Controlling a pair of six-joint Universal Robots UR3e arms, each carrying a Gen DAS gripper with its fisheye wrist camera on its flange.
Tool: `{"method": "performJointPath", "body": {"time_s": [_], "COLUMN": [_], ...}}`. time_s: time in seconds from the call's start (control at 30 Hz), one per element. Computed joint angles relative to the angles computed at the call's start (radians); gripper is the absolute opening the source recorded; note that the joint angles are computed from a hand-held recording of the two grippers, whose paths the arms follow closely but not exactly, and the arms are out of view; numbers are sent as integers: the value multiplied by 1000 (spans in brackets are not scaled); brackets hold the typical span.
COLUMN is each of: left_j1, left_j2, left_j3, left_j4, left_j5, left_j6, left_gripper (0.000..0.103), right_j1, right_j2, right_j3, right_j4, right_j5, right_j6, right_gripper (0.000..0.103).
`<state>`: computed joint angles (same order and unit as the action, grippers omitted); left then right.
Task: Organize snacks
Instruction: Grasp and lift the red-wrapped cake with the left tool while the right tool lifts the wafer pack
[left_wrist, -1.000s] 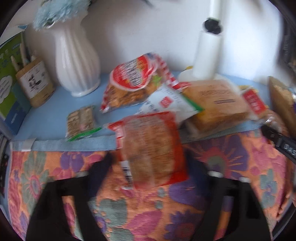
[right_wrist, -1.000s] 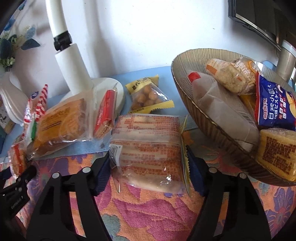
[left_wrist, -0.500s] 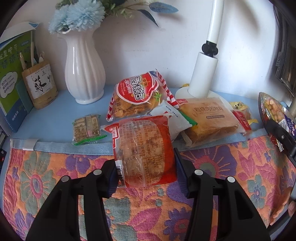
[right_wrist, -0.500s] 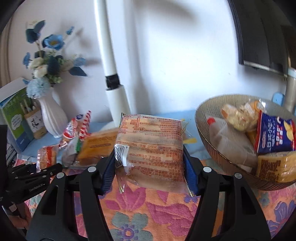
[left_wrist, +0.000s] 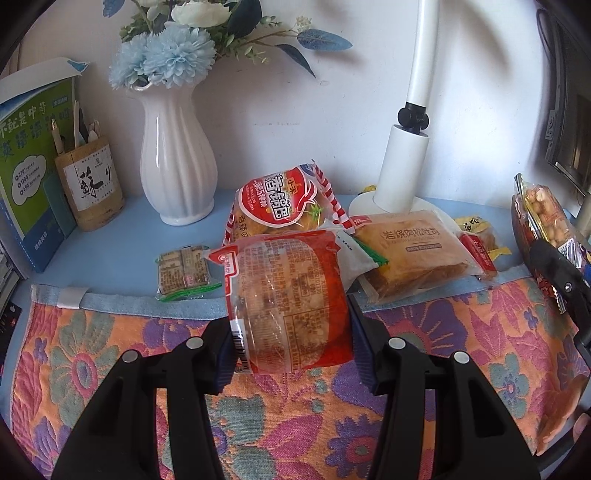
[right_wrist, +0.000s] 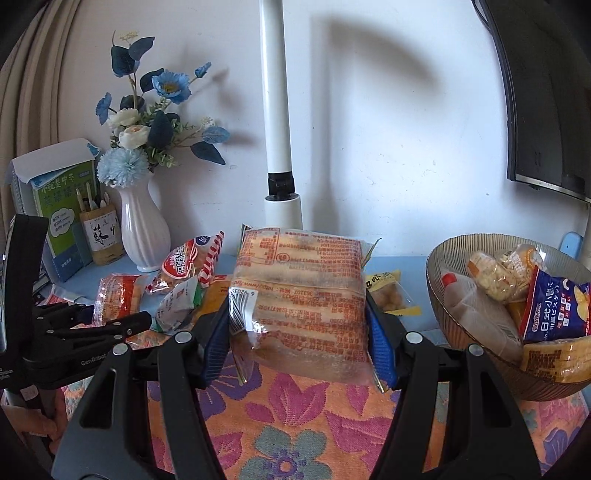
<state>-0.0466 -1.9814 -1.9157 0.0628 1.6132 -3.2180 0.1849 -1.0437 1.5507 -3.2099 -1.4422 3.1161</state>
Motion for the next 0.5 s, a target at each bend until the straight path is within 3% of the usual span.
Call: {"method": "performJointPath", "body": {"time_s": [0.5], "left_j1": [-21], "left_j2": [-2], "left_j3": [-9], "left_j4": [42], "left_j5": [31], "left_j6": [-3], "left_gripper": [50], "right_j1": [-20], "right_j2": [-21], "right_j3": [45], "right_j4": [-55], "right_j5": [49], "right_j6": [7], "right_gripper": [65]}}
